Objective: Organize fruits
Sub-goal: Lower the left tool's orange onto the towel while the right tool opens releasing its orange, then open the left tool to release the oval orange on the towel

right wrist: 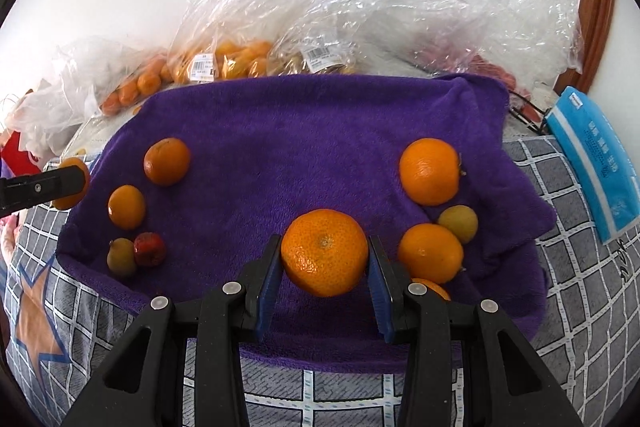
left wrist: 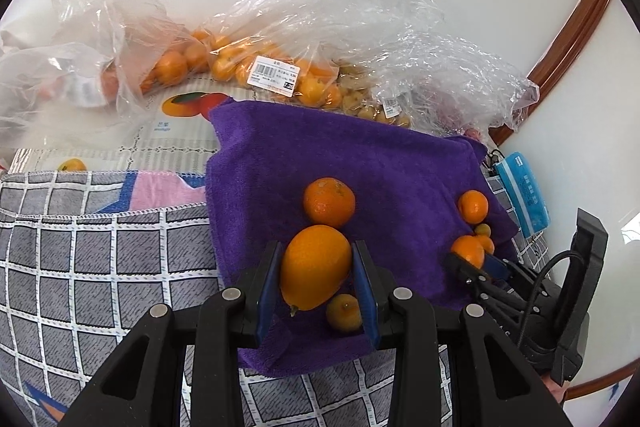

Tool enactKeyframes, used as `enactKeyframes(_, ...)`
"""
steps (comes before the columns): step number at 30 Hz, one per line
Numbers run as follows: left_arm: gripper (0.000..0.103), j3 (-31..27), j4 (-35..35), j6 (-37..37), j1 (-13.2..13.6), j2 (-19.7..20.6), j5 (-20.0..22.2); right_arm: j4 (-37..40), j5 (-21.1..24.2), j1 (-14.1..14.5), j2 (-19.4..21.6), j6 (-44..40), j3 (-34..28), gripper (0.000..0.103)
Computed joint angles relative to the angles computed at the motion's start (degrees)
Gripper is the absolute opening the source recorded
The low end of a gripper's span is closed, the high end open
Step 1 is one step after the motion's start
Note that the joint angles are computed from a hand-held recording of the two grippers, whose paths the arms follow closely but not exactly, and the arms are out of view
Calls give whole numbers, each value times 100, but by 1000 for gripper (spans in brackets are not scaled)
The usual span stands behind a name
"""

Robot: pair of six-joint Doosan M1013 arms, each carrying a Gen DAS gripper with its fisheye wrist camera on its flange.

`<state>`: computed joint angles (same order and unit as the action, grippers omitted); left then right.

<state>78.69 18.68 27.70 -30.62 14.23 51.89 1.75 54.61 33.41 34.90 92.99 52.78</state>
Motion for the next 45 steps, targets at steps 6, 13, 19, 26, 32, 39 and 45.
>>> enactKeyframes(6,33,-97,-135,140,11,85,-52,53,106,1,40,-61,-49,41)
enactKeyframes(13,33,-210,-239,305,18,191,-82,51,152,8,58,-166,-65,41)
enactKeyframes(19,33,-306,-315,411,28,276,-133,8,131,25,41,-186,-42,42)
enactKeyframes(26,33,-483,-411,569,28,418,-94,-84,-239,41,-166,-196,157,47)
enactKeyframes(32,33,-699,-391,710,8,574,39,-173,-469,-1,-346,-46,353,47)
enactKeyframes(39,33,-886,-367,851,-22,749,307,-237,-565,-58,-437,135,465,47)
enactKeyframes(45,33,-957,-412,871,-10,835,432,-232,-558,-93,-460,229,513,47)
